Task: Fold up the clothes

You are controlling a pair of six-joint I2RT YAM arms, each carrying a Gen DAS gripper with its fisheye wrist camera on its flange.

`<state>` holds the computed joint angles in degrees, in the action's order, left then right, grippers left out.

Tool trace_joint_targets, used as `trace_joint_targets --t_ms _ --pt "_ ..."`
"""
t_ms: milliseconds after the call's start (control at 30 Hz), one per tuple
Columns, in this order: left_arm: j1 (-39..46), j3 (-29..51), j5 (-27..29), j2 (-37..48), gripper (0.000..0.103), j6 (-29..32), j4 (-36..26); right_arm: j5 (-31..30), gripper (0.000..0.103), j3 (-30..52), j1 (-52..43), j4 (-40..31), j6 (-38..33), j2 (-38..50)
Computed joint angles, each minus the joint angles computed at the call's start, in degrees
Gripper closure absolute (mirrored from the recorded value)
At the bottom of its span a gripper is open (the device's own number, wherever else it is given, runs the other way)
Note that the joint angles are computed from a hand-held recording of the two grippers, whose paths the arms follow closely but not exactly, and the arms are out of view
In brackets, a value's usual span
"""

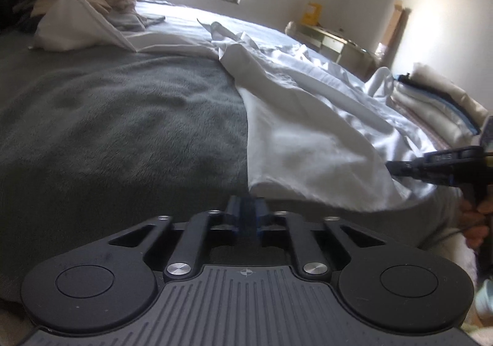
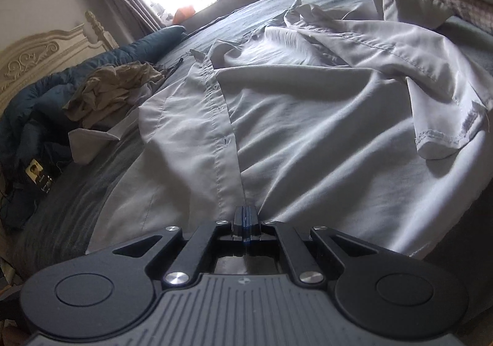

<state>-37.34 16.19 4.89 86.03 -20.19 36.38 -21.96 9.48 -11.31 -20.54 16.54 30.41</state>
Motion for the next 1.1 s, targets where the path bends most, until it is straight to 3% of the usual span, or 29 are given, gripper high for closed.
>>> trace_joint_targets --t_ms 33,133,233,333,400,500,567,667,800,833,867,933,1100 --pt "1.02 -0.72 1.61 -1.24 0.074 -0.58 -0.38 0.83 0.102 -0.01 0.67 0.08 -0.27 0.0" --pt "4.88 -2.2 7.52 -3.03 0.066 -2.87 1.66 2.1 0.101 -0.31 1.74 0.19 -0.8 -0.27" --pt "7.51 -1.25 12.66 -0.82 0.05 -6.25 5.01 3.4 0.101 -0.61 3.27 2.02 0.16 0.92" --pt "6.01 4.13 11.4 6.59 0.05 -7.38 6.62 3.76 0.101 -0.64 3.52 2.76 0.63 1.34" --pt "5.13 8.0 10.6 10.96 0.052 -7.98 6.75 3.37 0.101 -0.23 2.91 2.32 1.1 1.39" --pt "4.03 10.63 7.69 13.81 0.073 -8.73 5.54 4.51 0.098 1.99 2.64 -0.76 1.51 0.08" --pt "4.7 9.97 8.63 14.23 0.093 -9.9 7.09 4.67 0.095 4.65 2.25 -0.71 0.45 2.25" --pt "6.09 8.39 10.83 15.06 0.102 -11.22 9.66 3.48 0.095 9.96 1.56 1.78 -1.02 9.17" --pt "7.09 4.98 13.15 15.7 0.103 -11.35 15.21 2.81 0.091 19.23 3.65 7.06 -0.96 21.42" --pt "7.42 4.28 13.86 16.39 0.103 -11.26 17.08 2.64 0.085 22.25 4.62 8.64 -0.65 25.21" --pt "7.99 3.46 15.04 17.76 0.103 -11.51 20.08 2.5 0.078 25.34 5.82 10.69 -0.17 29.47" --pt "9.32 2.11 17.71 21.72 0.103 -12.22 27.41 3.65 0.076 32.2 8.65 13.64 0.56 38.28" --pt "12.75 1.56 24.2 32.07 0.103 -14.02 42.48 7.4 0.066 58.95 14.44 11.84 -0.24 65.11"
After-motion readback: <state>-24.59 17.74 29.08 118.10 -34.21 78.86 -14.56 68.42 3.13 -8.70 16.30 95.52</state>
